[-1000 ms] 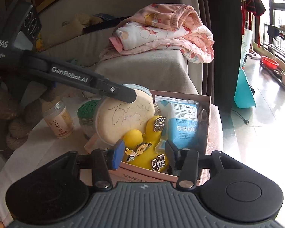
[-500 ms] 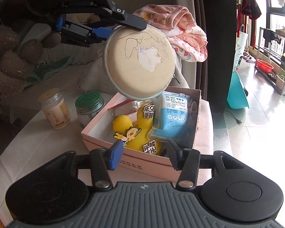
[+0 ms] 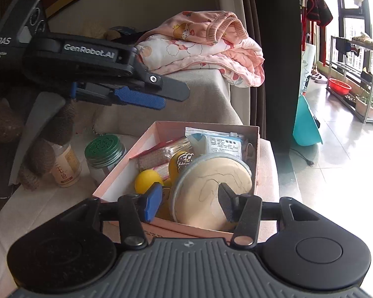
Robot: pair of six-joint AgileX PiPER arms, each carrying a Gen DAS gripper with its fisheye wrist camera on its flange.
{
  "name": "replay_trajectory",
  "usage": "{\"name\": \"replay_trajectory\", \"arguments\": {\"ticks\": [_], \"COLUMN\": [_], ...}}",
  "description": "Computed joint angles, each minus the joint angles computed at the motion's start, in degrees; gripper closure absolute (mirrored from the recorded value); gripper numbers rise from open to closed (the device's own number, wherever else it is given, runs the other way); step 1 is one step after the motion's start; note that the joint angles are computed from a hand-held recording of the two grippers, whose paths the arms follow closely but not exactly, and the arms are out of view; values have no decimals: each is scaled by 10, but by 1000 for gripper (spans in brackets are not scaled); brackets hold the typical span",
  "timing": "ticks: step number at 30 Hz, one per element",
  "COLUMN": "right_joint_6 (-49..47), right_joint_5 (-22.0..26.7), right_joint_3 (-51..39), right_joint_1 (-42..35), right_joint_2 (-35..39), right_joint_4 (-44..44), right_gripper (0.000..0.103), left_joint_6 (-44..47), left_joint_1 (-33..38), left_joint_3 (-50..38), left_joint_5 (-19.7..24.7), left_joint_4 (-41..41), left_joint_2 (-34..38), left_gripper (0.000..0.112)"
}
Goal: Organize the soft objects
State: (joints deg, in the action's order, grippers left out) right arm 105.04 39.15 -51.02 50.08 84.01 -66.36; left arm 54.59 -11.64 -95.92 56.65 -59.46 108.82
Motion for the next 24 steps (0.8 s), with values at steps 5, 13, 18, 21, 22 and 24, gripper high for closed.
{"name": "replay_trajectory", "arguments": {"ticks": [5,13,18,21,22,24], "right_joint_6": [44,51,98,103,86,43], "right_joint_5": [-17,134,121,86,76,84], "right_joint_3": [2,-59,-112,-140,-155,-183], "right_joint_1": [-22,138,192,195,192,188], "right_joint_2": [19,53,124,169,189,222], "right_joint_4": [-4,4,6,27,45,78], "right_gripper": [49,46,33,33,33,33], "left_joint_6": [113,247,393,513,526,528], "left_joint_1": [84,268,352,370,361,337], "left_joint_3": [137,376,519,597,612,624], "left_joint_5": [-2,-9,-101,-149,-164,-185], "left_joint_4": [-41,-3,-33,-103,-114,-125], "left_joint_2": [-98,-207,-264,-290,-293,-288], "left_gripper": [59,59,59,59,59,55]}}
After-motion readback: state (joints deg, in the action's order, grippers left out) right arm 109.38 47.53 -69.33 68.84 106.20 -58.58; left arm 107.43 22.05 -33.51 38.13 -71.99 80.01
